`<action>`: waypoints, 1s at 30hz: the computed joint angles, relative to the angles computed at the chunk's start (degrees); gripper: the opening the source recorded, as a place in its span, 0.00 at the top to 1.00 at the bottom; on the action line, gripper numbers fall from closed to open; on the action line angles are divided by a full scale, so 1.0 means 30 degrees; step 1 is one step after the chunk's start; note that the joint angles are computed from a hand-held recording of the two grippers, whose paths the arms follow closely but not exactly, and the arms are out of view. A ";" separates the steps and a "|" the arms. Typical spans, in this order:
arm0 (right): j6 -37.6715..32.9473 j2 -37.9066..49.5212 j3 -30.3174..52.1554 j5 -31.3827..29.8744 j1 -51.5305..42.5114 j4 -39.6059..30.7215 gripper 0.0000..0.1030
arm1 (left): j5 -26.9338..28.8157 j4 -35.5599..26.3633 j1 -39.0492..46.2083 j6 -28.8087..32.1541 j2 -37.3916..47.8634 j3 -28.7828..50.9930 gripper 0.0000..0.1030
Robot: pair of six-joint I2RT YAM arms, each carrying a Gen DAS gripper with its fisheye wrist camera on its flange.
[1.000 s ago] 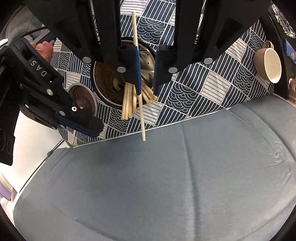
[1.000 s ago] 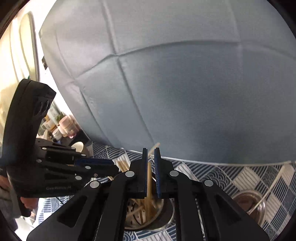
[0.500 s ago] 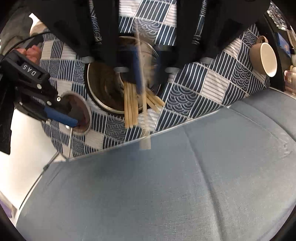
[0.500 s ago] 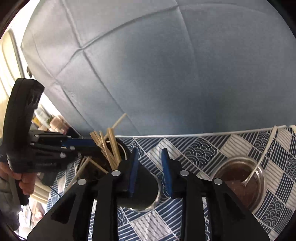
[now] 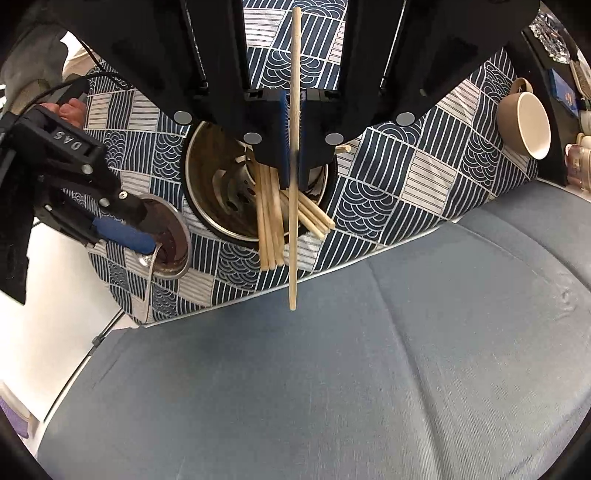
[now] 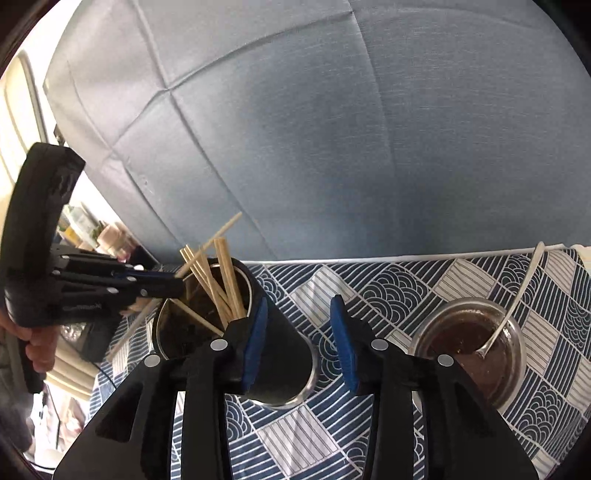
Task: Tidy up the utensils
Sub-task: 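Lower the left tool's chopstick into the holder and open the left tool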
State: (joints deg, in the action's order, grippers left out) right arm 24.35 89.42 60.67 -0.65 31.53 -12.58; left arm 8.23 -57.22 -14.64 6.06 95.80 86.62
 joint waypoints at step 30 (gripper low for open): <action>0.2767 -0.3809 -0.3843 0.4260 0.2802 -0.8238 0.49 | 0.5200 0.4783 0.0766 -0.0421 -0.1675 0.0032 0.95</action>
